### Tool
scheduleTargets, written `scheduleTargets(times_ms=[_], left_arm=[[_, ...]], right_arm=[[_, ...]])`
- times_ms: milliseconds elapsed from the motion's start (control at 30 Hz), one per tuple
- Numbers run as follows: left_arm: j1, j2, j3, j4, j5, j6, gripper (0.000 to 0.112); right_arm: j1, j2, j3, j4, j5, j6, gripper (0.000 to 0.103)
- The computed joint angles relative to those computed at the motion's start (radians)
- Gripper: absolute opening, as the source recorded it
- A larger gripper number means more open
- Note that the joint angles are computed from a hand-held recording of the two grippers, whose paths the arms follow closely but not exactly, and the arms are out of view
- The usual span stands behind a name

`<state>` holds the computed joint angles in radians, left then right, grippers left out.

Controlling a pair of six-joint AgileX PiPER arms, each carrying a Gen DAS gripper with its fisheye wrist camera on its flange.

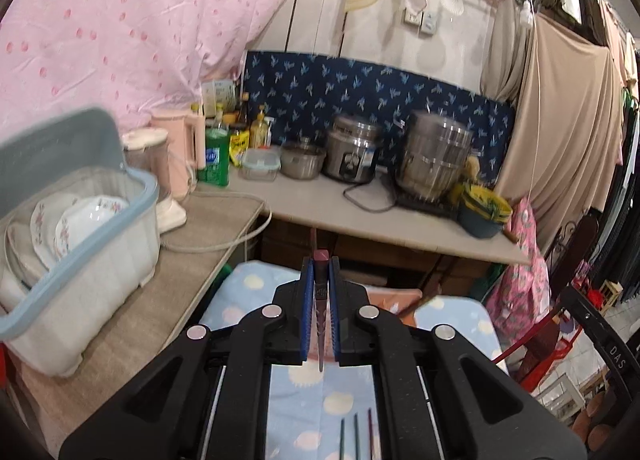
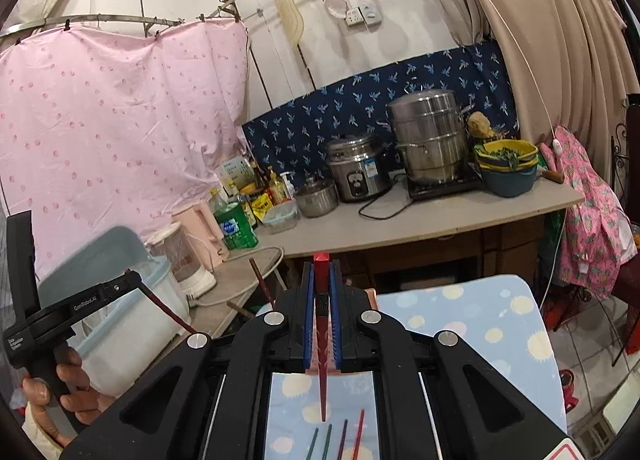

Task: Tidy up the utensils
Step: 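Lift both held chopsticks and carry them over the pink basket, then lower the chopsticks into the pink basket and open both tools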

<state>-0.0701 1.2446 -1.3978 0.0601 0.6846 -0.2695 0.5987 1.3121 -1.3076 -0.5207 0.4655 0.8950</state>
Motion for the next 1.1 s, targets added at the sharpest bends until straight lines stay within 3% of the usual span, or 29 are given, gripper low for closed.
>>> scheduleTargets(times_ms=[333, 533, 1100], left_arm=[[-0.040, 0.240, -0.350, 0.103, 0.012, -0.103, 0.007], [-0.043, 0.380, -0.476, 0.126, 0.022, -0.125, 0.007], [-0.054, 0.524, -0.434, 0.125, -0.022, -0.138, 0.007]], right_arm=[[-0.112, 0.295, -0.461, 0.253, 0.032, -0.271, 0.008], [-0.143, 0.448, -0.632, 0.336, 0.066, -0.356, 0.008], [-0.191, 0.635, -0.672, 0.491, 0.053, -0.507, 0.009]])
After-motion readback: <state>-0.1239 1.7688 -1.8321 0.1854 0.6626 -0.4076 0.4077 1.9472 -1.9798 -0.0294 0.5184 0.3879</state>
